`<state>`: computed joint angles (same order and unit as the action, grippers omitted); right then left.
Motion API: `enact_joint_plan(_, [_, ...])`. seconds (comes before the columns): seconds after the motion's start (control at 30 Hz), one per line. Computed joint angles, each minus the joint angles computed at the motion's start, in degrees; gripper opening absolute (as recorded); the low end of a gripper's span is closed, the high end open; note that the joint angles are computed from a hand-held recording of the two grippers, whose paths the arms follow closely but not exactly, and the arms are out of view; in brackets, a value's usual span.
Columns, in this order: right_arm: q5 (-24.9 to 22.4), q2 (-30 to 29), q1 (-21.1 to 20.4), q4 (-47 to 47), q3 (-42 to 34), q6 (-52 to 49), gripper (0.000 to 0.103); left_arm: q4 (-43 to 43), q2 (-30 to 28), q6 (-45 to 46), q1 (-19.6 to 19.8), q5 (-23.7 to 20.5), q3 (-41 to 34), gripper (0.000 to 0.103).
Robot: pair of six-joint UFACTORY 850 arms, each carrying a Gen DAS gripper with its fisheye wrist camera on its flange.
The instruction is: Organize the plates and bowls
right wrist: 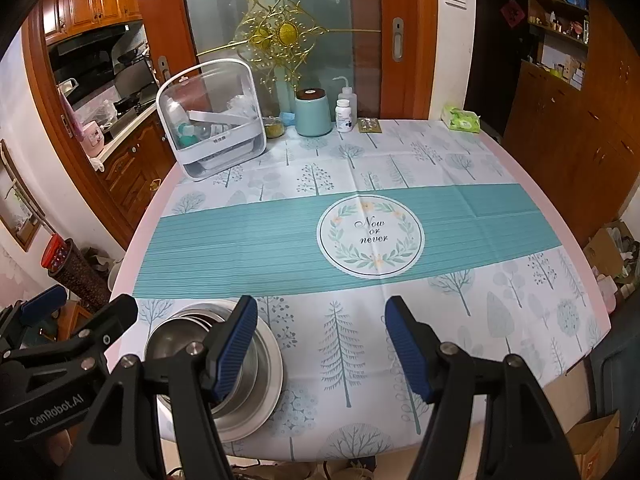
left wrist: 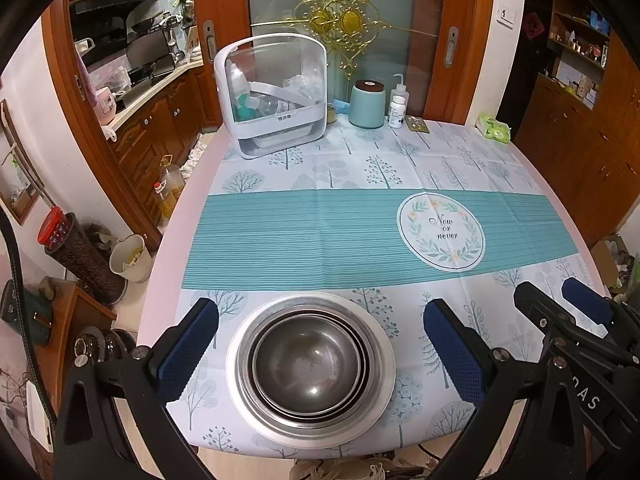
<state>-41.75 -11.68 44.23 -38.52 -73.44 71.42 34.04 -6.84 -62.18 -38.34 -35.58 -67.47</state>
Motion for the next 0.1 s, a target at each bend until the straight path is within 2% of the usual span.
enact_joint_plan(0.1, [-0.32, -0.15, 0.10, 0.20, -0.23, 0.12, 0.067, 0.03, 0.02, -0.06, -0.03, -0.02, 0.01, 0.102])
